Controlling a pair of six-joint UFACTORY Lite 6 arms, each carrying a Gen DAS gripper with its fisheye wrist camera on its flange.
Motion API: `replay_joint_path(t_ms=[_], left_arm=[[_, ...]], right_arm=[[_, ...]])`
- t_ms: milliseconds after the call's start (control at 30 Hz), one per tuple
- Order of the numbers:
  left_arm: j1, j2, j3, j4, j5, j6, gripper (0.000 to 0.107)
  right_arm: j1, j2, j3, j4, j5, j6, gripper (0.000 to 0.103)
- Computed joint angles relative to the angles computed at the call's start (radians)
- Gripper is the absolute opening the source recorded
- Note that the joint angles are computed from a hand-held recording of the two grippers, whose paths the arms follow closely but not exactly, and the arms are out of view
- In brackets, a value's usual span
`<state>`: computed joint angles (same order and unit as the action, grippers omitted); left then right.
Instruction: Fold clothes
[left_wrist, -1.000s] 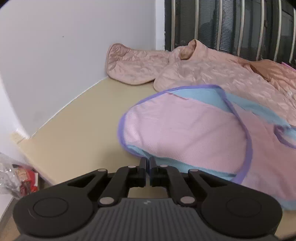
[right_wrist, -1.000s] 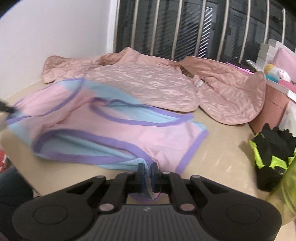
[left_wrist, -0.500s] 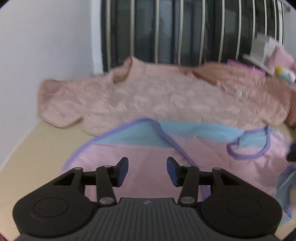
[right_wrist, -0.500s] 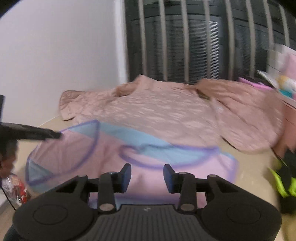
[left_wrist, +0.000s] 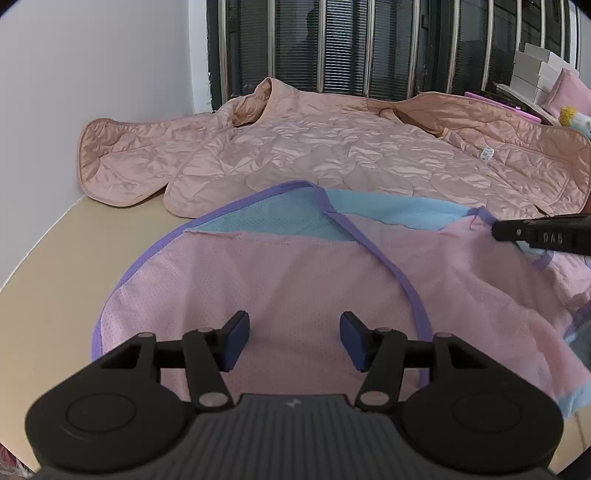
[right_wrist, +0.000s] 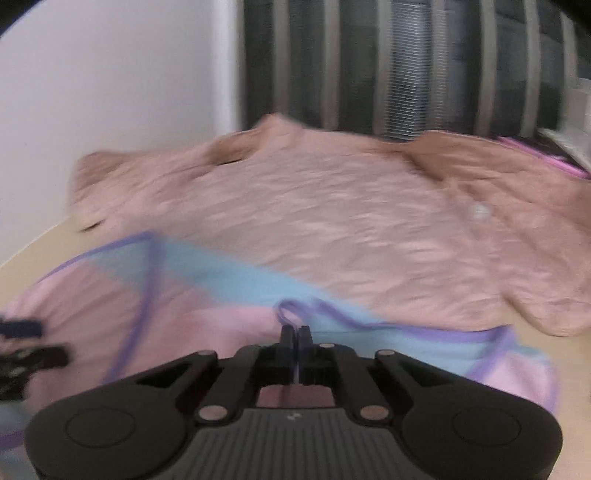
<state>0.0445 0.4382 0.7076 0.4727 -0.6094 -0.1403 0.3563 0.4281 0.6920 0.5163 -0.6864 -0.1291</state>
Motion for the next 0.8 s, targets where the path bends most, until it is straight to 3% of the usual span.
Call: replay_joint_path(t_ms=[67,133,167,200,267,367,433,467,500,600,733,767,800], left_arm=[[-0.006,-0.022,-0.001,0.006,0.034,-0.027,0.056],[0.034,-0.077,-0.042,0.153,0.013,-0.153,0.057],[0.063,-0.108,-0.067,0.244,-0.013,-0.216,0.058],[0.086,-0.13,-0.088,0.309,-0.036,-0.255,0.063],[0.109,-0.161,-0.118,0.379,-0.061,-0.292,0.065],[0.081,-0.164,-0.133,0.358,-0.06,-0.251,0.065],[0.056,-0.146,-0.124,0.319,-0.044,-0.226,0.065],[0.045,-0.135,-0.12,0.296,-0.034,-0.209,0.065],[0.036,-0.125,-0.116,0.275,-0.023,-0.19,0.065],[0.026,-0.095,-0.127,0.185,-0.032,-0.098,0.065],[0.062,-0.097,-0.123,0.239,-0.046,-0.136,0.065],[0.082,-0.104,-0.119,0.266,-0.053,-0.164,0.065],[0.111,-0.113,-0.117,0.28,-0.064,-0.176,0.065]], right_arm=[[-0.054,-0.005,-0.005,-0.129,0.024,0.112,0.004],[-0.062,-0.054,-0.07,-0.172,-0.01,0.154,0.018],[-0.035,-0.105,-0.132,-0.131,-0.04,0.128,0.037],[-0.002,-0.157,-0.193,-0.085,-0.071,0.102,0.049],[0.053,-0.252,-0.292,-0.096,-0.074,0.147,0.048],[0.151,-0.265,-0.334,-0.103,-0.066,0.189,0.045],[0.202,-0.191,-0.282,0.016,-0.07,0.123,0.042],[0.228,-0.154,-0.254,0.081,-0.071,0.087,0.015],[0.238,-0.14,-0.243,0.117,-0.078,0.073,0.002],[0.227,-0.172,-0.276,0.161,-0.087,0.067,0.001],[0.205,-0.231,-0.327,0.157,-0.078,0.055,0.003],[0.211,-0.244,-0.337,0.16,-0.079,0.043,0.005],[0.234,-0.26,-0.348,0.18,-0.1,0.035,0.013]])
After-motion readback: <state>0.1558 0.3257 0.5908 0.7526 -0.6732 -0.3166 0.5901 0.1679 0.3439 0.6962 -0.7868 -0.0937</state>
